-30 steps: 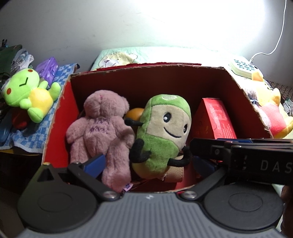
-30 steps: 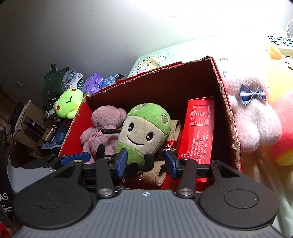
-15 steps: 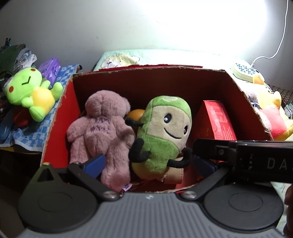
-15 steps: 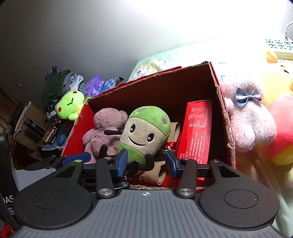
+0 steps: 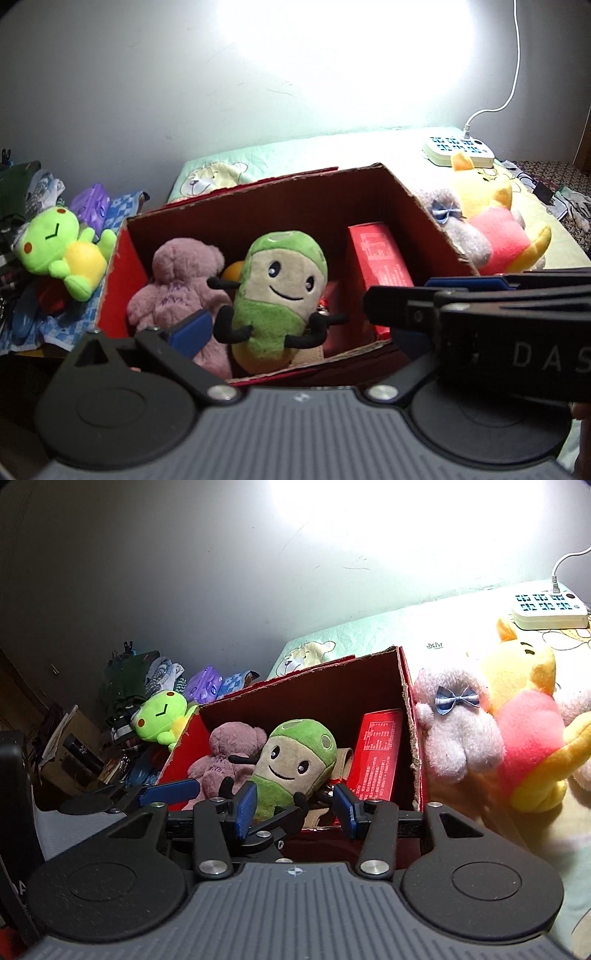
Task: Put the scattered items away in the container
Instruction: 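Open the right tool to release the green plush and withdraw, then move the right tool to the white bunny plush with blue bow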
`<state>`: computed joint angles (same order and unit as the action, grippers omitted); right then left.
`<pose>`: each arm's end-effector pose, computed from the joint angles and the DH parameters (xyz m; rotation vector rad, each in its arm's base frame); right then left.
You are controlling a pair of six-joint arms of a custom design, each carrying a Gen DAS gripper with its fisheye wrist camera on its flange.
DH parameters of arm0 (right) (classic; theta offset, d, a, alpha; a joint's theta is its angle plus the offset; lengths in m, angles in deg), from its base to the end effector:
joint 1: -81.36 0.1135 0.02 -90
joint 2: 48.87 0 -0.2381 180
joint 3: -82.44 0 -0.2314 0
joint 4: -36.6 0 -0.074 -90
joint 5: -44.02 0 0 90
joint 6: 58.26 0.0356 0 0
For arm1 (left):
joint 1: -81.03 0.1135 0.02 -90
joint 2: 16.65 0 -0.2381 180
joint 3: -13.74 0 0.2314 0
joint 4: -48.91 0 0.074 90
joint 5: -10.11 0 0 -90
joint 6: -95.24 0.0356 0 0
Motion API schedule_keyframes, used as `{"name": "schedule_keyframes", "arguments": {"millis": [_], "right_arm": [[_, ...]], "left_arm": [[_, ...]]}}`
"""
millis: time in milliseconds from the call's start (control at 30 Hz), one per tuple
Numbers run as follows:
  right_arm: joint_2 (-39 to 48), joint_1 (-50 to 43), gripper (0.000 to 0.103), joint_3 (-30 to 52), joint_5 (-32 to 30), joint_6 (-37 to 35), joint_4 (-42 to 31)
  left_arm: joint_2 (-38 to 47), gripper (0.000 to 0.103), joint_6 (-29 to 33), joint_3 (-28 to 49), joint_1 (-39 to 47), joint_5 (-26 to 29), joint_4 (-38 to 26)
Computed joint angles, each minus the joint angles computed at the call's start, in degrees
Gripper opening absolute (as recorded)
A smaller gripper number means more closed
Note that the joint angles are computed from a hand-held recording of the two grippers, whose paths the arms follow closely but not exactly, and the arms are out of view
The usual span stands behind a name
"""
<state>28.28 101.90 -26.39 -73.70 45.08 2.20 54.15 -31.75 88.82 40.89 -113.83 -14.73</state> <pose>0.2541 0.1129 0.2532 -0.4078 2.2880 0.8560 0.1850 -0.1300 0.2665 -0.1325 2.3678 0.1603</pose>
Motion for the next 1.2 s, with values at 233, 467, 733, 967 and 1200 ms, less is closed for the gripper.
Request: {"name": "schedule_keyframes", "arguments": {"millis": [233,467,733,967,1200], "right_arm": [[-1.70,-8.02,0.050,1.19,-6.48,-5.22,-4.67],[0.90,-20.30,0.050,5.34,-14.45,-15.31,-14.25],[10.26,-32.19,0.050,13.18,-20.51,-28.88,-25.29],[21.43,-38.69,0.050,22.77,-22.27,-38.44,-33.92],[30.81,-42.62,0.050,30.14,-20.45,-42.23,-36.40]], "left_arm": [[5.97,0.102,-5.33,7.22,-6.39,-4.76,-3.66],[16.34,0.102,-9.67,17.68,-11.03,-3.77,-5.32],[30.27,0.102,-13.33,32.29,-14.45,-2.52,-9.01],[42.62,0.102,-16.66,46.12,-15.70,-1.74,-13.75],[51.12,0.102,-17.35,54.88,-15.81,1.46,-14.52]]}}
